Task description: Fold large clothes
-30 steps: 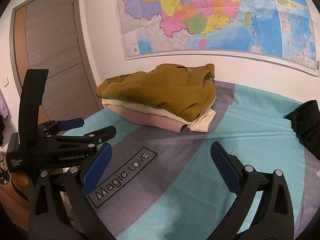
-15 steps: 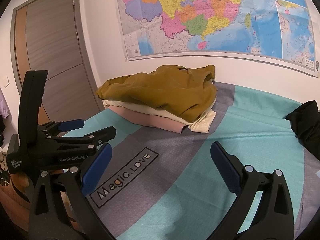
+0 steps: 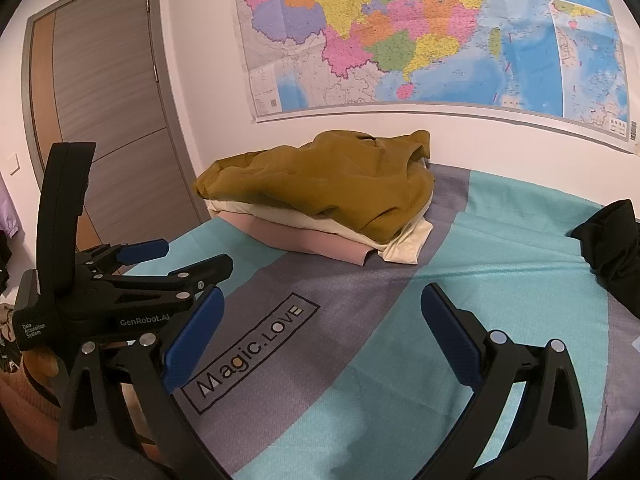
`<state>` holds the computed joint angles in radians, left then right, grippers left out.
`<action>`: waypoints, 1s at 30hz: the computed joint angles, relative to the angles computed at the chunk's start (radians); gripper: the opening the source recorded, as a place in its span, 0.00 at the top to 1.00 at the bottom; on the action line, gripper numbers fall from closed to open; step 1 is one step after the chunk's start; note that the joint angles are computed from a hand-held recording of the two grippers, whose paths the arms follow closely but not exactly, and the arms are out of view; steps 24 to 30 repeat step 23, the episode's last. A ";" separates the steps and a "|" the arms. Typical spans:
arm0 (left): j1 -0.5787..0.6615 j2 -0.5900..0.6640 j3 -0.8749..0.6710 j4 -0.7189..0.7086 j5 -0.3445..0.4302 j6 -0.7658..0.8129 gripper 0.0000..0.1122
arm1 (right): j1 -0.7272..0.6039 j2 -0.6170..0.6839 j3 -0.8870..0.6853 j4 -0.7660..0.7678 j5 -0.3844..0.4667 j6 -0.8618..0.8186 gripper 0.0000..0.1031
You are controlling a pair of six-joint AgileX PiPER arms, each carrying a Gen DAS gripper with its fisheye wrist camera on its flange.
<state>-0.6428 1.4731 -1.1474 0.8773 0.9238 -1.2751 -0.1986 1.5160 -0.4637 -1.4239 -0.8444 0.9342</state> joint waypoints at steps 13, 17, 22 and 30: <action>-0.030 0.026 -0.019 0.007 -0.024 0.001 0.15 | -0.084 -0.020 0.025 -0.029 -0.037 0.001 0.06; -0.023 0.062 -0.057 -0.061 -0.045 0.030 0.15 | -0.157 -0.012 0.021 -0.058 -0.064 0.012 0.06; -0.033 0.115 -0.096 -0.117 -0.114 0.074 0.15 | -0.283 0.008 0.016 -0.090 -0.089 0.018 0.06; -0.034 0.127 -0.107 -0.135 -0.136 0.097 0.15 | -0.316 0.014 0.014 -0.098 -0.091 0.018 0.06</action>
